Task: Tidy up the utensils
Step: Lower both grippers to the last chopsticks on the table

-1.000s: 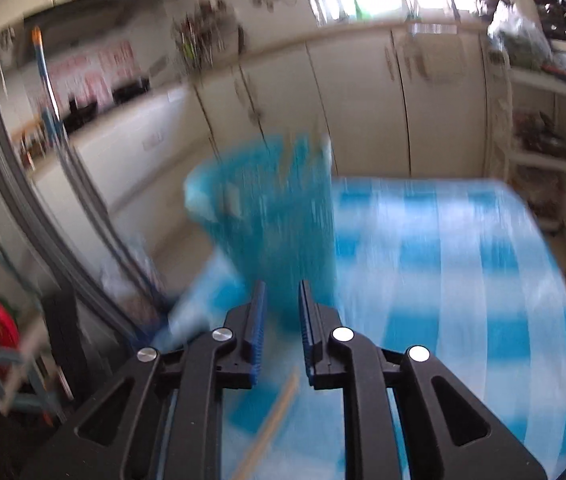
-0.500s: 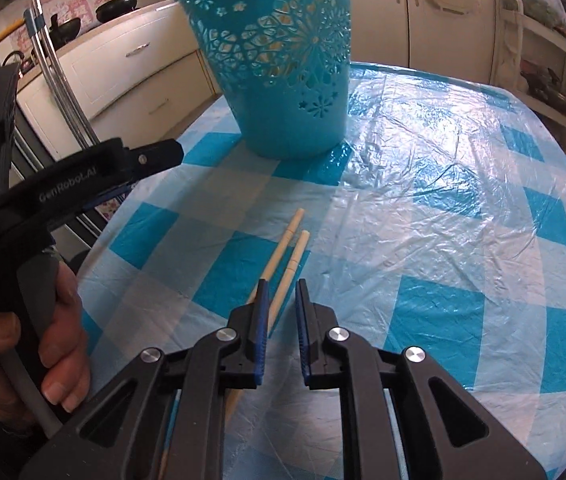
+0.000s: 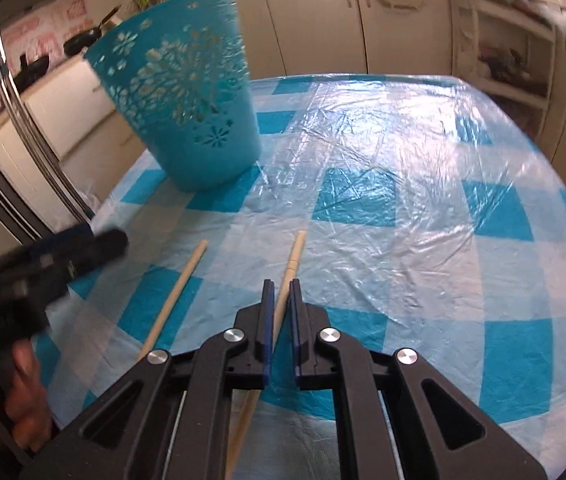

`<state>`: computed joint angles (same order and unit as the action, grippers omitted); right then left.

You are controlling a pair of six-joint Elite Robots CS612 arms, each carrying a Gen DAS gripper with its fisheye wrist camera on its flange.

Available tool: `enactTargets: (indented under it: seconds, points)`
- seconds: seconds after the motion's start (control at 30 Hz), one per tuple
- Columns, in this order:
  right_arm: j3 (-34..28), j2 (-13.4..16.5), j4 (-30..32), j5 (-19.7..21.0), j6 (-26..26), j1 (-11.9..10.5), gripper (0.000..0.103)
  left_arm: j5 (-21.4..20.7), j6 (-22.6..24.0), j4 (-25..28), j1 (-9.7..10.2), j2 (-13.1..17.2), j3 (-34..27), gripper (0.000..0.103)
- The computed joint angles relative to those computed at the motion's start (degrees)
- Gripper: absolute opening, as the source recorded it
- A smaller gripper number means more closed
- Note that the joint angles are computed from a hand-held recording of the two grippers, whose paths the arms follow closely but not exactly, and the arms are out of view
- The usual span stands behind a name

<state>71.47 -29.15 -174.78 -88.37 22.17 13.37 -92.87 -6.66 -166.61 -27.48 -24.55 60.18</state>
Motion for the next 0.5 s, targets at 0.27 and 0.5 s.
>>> enactTargets:
  seconds: [0.27,0.5]
  points:
    - [0.7,0.1,-1.9,2.9,1.2,-0.9,0.007,3.2,3.2,8.9,-1.37,0.9,-2.3,0.056]
    - [-0.3,-0.1,0.7,1.5,-0.5,-0.3,0.008,2.9,4.8,9.5,-1.29,0.5,-1.9,0.007]
